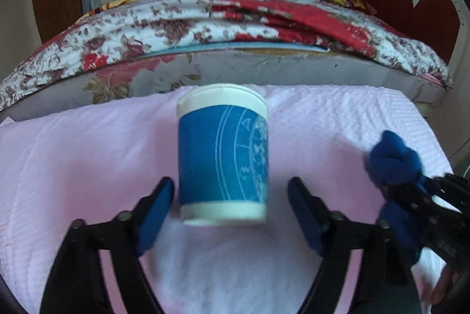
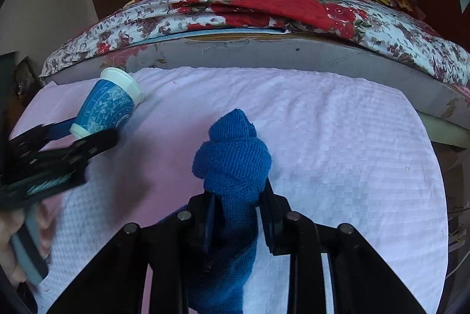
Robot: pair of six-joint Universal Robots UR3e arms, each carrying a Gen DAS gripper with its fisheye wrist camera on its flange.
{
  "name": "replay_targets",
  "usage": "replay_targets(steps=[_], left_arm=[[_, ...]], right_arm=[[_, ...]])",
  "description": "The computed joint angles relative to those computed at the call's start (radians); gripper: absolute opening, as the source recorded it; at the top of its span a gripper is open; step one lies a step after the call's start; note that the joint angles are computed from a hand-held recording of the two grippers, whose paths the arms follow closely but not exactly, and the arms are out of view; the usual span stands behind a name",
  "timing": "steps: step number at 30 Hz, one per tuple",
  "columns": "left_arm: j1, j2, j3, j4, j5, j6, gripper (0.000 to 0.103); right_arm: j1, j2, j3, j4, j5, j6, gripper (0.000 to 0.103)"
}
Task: Collect trash
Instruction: 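Grasp the blue cloth with the right tool while the left tool grasps the blue paper cup, then carry the blue paper cup and blue cloth over the black bucket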
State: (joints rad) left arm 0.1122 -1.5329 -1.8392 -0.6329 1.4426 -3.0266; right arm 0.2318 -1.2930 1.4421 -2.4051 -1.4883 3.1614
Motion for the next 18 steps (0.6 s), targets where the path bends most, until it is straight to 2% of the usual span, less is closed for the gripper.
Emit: replay_targets(steps=[5,11,18], left_arm=[[0.028,0.119,-0.090,-0.005,-0.041,0.019,0.055],[0.053,0.368,-0.175,-0.145,-0.096,0.066,0.055],[0.019,0.553,-0.195,-0.270,-0.074,0.057,0.055]], right_arm=[[-0.026,-0.122,0.106,0.000,0.033,-0.028,0.025],[-0.075,-0.322,0.247,0.036,0.066,-0.069,0.024],[-0.128,-0.557,0.358,0.131,0.109,-0.088,0.024]])
